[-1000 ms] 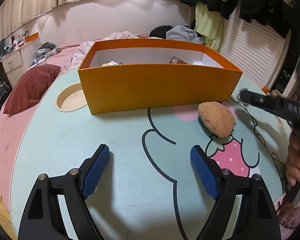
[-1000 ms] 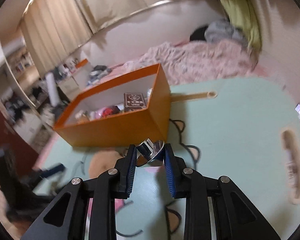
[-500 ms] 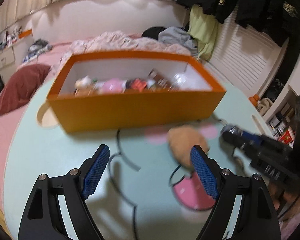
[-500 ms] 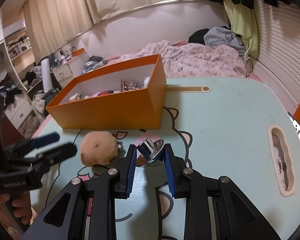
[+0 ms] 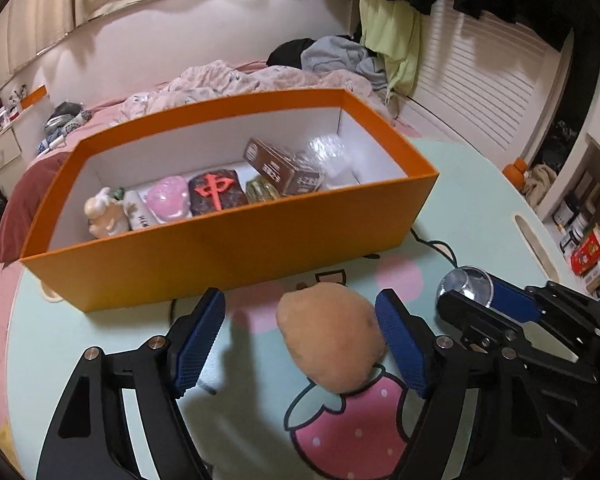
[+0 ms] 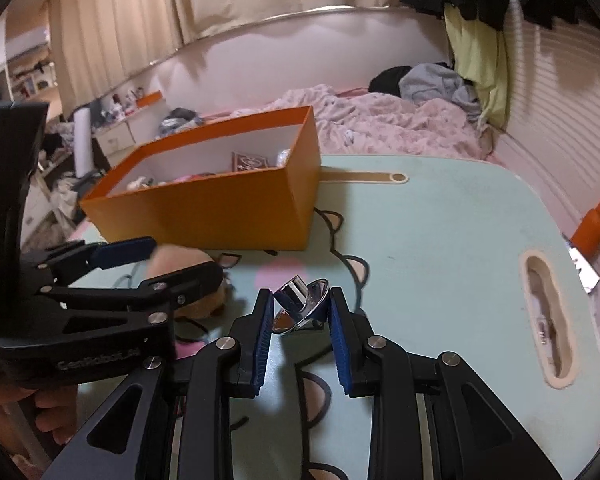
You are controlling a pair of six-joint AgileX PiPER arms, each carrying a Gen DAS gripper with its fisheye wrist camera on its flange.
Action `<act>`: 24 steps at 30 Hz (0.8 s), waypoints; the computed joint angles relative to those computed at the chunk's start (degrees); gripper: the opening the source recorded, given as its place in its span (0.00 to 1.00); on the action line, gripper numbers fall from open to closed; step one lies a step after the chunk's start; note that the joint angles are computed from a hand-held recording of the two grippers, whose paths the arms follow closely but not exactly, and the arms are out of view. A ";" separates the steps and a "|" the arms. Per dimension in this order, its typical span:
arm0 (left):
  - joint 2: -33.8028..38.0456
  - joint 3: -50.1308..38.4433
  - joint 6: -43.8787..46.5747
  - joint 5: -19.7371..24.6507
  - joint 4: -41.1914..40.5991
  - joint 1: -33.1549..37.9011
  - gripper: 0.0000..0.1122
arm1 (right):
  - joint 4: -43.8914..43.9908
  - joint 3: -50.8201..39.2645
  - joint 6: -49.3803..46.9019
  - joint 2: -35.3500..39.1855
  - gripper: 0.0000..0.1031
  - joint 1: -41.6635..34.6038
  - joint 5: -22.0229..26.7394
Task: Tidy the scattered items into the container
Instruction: 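Grasp the silver metal cap with right tool while left tool grasps the tan plush ball, then carry the silver cap with right tool while left tool carries the plush ball over the box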
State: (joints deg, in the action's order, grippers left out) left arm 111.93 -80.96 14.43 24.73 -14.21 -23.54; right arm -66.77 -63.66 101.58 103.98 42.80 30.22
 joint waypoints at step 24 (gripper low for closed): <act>-14.14 18.21 36.54 -13.87 -32.94 6.73 0.39 | -5.62 1.13 2.91 -0.51 0.25 0.23 -2.57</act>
